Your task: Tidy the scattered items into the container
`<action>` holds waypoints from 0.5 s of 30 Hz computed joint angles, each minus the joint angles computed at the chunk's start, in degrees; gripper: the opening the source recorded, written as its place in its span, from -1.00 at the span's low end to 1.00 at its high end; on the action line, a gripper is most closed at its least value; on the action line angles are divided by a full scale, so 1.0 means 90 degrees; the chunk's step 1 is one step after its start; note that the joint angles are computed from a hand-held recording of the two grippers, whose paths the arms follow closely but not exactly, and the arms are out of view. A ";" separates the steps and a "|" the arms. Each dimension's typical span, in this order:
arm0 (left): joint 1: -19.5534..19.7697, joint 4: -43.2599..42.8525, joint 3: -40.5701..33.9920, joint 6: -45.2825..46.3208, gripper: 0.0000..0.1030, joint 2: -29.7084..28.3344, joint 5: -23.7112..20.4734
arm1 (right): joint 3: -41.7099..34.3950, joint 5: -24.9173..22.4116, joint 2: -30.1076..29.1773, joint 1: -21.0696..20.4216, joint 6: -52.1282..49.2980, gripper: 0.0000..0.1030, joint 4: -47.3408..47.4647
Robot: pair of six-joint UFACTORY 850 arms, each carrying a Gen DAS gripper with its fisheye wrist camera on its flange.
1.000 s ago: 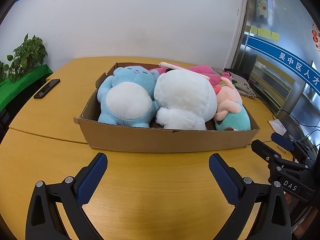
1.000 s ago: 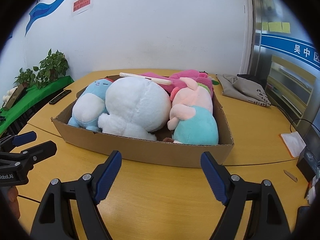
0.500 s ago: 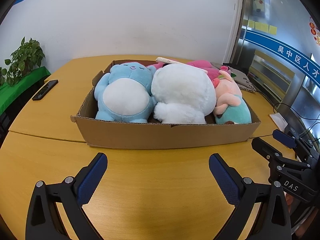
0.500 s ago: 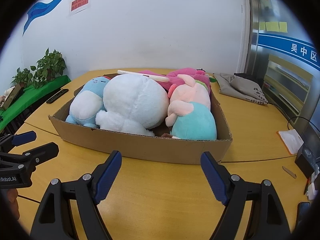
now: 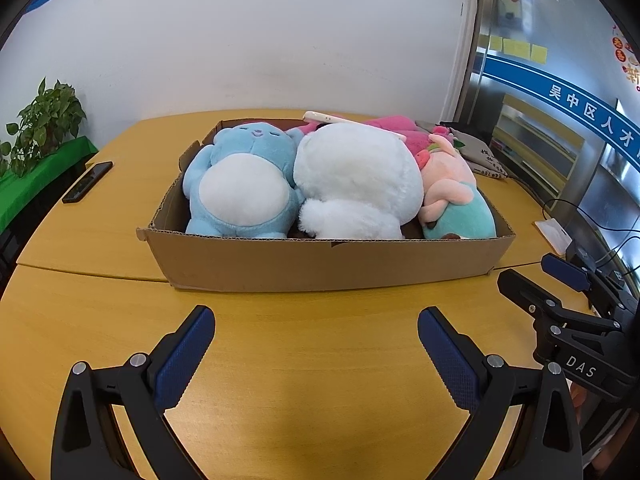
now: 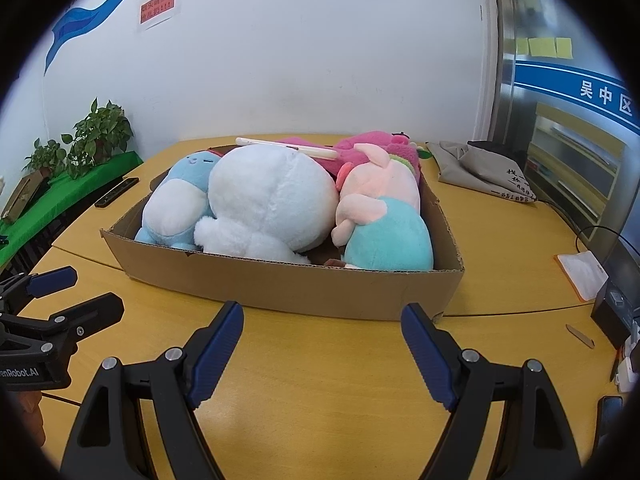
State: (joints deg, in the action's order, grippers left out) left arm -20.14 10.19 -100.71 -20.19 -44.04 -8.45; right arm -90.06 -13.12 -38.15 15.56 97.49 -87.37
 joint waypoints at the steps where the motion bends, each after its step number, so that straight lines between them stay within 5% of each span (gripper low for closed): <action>1: -0.0002 -0.0009 -0.0012 0.0010 0.99 -0.0009 -0.0011 | 0.0009 -0.0002 0.0005 0.0002 0.0021 0.58 -0.0033; 15: -0.0016 -0.0373 -0.0038 0.0323 0.99 -0.0062 0.0014 | -0.0041 0.0016 -0.0030 -0.0028 -0.0338 0.58 0.0372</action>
